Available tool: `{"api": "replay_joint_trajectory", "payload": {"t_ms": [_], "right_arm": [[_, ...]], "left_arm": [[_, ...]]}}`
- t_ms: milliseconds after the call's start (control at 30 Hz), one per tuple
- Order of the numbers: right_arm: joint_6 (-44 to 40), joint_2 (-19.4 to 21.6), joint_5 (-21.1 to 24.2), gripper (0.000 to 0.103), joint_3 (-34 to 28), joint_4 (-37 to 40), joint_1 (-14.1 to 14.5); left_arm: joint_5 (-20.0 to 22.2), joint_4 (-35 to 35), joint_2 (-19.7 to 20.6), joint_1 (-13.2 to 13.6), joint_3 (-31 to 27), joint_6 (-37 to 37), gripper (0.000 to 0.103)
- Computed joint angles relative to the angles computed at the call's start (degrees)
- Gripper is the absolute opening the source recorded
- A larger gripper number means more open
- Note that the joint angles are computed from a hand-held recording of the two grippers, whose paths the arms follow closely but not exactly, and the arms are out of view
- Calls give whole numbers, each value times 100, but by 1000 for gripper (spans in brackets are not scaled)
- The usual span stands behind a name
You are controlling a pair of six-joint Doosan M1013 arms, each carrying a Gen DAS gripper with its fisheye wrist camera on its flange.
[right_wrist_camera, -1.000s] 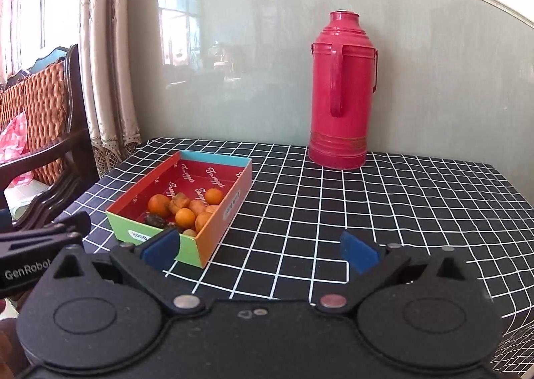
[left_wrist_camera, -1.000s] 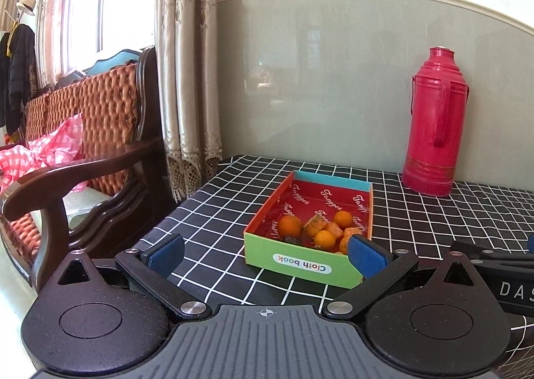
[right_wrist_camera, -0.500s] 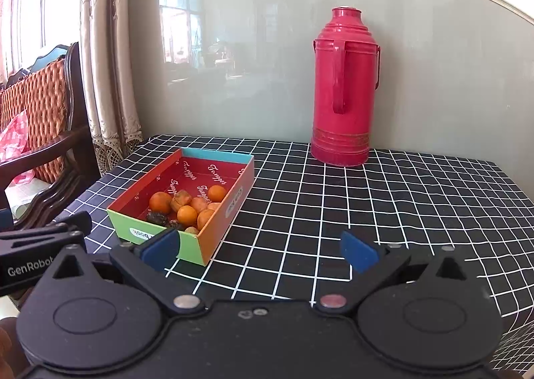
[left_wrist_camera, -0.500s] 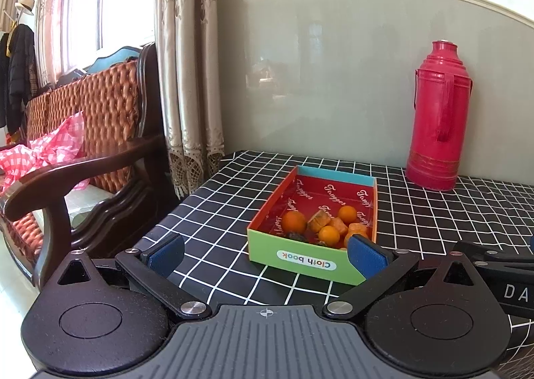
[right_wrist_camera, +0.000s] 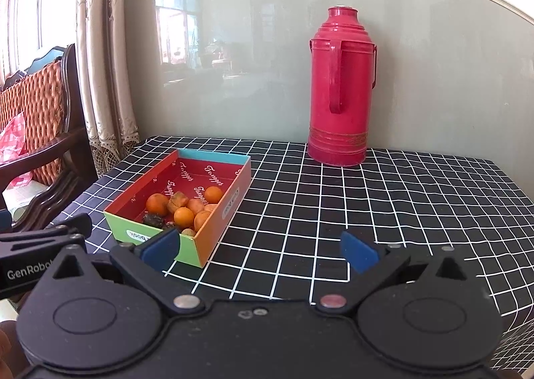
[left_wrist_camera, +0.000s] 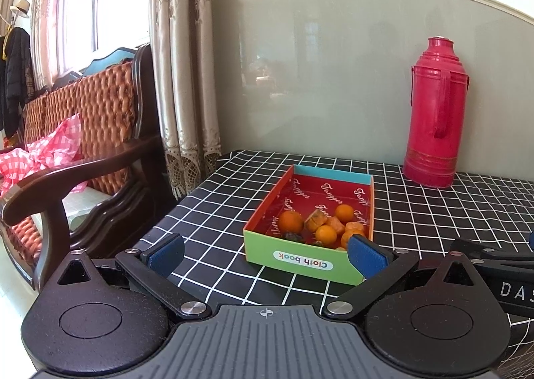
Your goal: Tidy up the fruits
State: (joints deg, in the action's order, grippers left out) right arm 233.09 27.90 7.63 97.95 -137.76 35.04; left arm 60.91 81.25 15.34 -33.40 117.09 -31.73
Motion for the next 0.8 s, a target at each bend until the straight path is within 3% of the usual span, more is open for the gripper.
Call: {"api": "replay_joint_trajectory", "payload": {"t_ms": [533, 800], "right_arm": [[-298, 2, 29, 97, 3, 347, 17], [-69, -3, 63, 97, 15, 162, 18]], "left_arm": [[-11, -85, 25, 8, -35, 112, 103], [-25, 6, 40, 12, -14, 31, 103]]}}
